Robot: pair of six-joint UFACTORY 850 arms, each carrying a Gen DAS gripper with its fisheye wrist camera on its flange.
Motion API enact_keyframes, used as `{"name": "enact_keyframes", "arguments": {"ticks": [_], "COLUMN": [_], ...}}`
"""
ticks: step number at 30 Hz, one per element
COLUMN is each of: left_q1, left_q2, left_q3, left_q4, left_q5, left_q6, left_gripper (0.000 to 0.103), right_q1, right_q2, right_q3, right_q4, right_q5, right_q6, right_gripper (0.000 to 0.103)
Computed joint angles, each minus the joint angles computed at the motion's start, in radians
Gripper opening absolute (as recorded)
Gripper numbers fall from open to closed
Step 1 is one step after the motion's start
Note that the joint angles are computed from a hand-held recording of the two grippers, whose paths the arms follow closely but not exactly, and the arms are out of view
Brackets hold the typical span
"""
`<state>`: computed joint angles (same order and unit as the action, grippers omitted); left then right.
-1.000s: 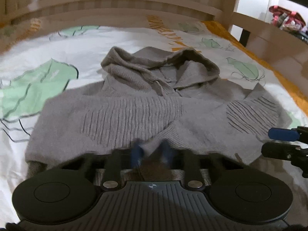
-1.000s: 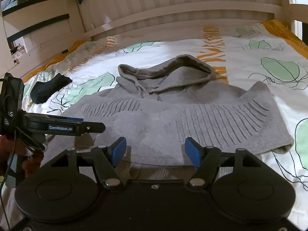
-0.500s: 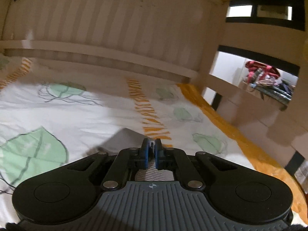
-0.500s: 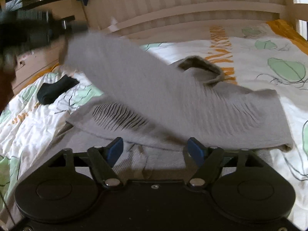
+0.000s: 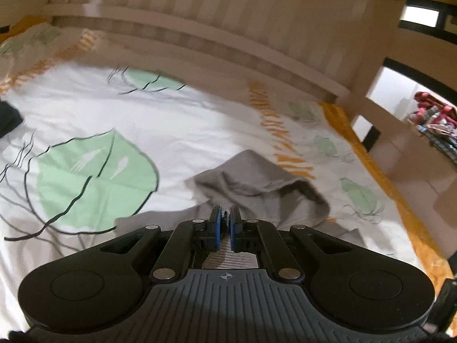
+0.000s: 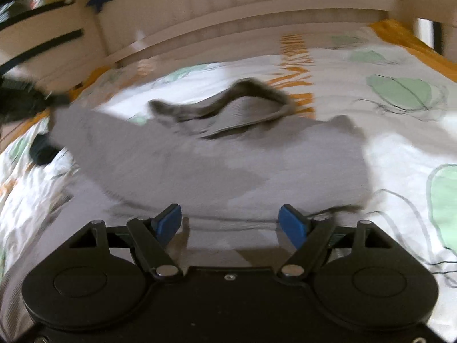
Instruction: Fold large clothes
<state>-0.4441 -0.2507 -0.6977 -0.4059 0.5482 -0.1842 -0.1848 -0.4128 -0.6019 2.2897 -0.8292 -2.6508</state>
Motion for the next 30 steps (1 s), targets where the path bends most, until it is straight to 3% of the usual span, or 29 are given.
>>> {"name": "enact_keyframes", "arguments": {"ticks": [6,9,13,17,21,23,26,30], "left_q1": [0.039,0.047,0.04,0.04,0.027,0.019,-0.009,-0.057], "left_q2": [-0.032,-0.056,-0.09,-0.114,-0.091,-0.075,-0.065,-0.074], "left_q3": [0.013,0.013,0.001,-0.011,0.026,0.043,0.054,0.049], "left_q4": [-0.012,-0.055,-0.262,-0.396,-0.307,-0.264,-0.277,-0.27], "left_q5": [-0.031,-0.034,-0.012,-0.008,0.03,0.034,0.051,0.068], "left_q6": [0.016,0.044,0.284,0.429,0.312,0.27,0.276,0.312], "left_gripper": [0.006,0.006,0.006,0.006,0.007,0.011,0.031,0.04], "right_q1": [-0.073,-0.074,-0.049,-0.064,-0.082,-0.082,-0.084,-0.078], "right_q2": [-0.042,-0.035,-0.001,0.021,0.04,0.044,0.042,0.039], "right_q3": [-0.038,-0.034,-0.029,-0.028,-0.019,-0.016,-0.016,-0.015], "right_q4": [0.013,0.019,0.022,-0.044,-0.057,-0.039,-0.026,-0.01], "right_q5": [-0.018,-0.008,0.071,0.078,0.039,0.032,0.031,0.025], "right_q6": [0.143,0.158,0.15,0.222,0.229,0.213,0.209,0.189], "right_gripper": [0.074,0.074,0.077,0.078,0.079,0.08,0.08,0.08]}}
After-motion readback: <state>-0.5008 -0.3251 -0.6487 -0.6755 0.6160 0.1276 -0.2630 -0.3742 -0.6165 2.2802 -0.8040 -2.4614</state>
